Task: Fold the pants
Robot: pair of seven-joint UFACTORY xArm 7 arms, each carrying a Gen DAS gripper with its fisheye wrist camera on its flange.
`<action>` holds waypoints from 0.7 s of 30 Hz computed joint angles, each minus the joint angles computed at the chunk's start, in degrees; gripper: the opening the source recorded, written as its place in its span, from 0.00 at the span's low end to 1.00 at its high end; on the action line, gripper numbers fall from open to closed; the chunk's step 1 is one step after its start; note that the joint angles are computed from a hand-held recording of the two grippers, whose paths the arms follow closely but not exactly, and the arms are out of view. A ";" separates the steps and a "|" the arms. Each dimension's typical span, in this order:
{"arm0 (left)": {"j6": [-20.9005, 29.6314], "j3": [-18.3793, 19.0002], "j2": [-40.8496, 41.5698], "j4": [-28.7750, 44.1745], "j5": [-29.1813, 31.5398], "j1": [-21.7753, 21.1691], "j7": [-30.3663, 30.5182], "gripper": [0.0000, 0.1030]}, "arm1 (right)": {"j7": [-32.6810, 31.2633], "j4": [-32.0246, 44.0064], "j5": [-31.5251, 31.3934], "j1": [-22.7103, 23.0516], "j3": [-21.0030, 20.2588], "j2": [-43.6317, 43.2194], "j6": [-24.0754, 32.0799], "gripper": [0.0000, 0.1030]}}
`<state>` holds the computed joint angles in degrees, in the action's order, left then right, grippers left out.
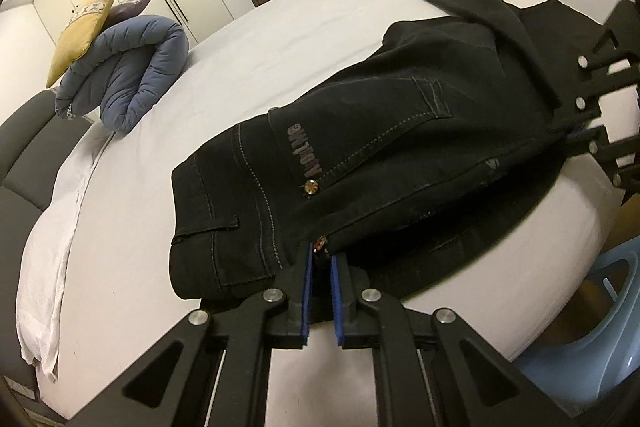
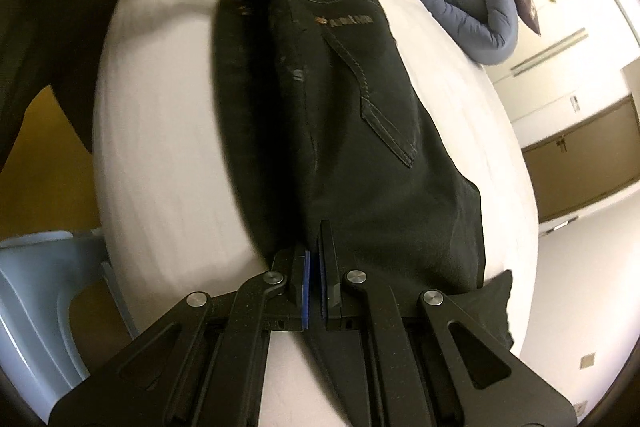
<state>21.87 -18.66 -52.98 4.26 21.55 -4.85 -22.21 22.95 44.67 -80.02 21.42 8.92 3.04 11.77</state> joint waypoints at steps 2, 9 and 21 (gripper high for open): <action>1.20 0.43 -0.50 0.24 -0.29 -0.97 0.50 0.08 | -1.14 -1.79 0.64 0.01 0.02 -1.91 -0.13 0.02; 5.12 0.91 0.83 0.86 -1.61 -4.48 2.20 0.08 | -6.74 -5.69 5.31 -2.27 0.68 -5.72 -1.29 0.02; 15.66 4.59 0.91 4.84 -2.49 -6.19 6.25 0.64 | -4.20 -4.58 5.92 -2.50 1.66 -4.01 0.54 0.02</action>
<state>37.52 -14.07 -52.07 9.10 19.07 -11.05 -15.96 18.75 40.08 -74.09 18.91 10.57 -0.96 12.31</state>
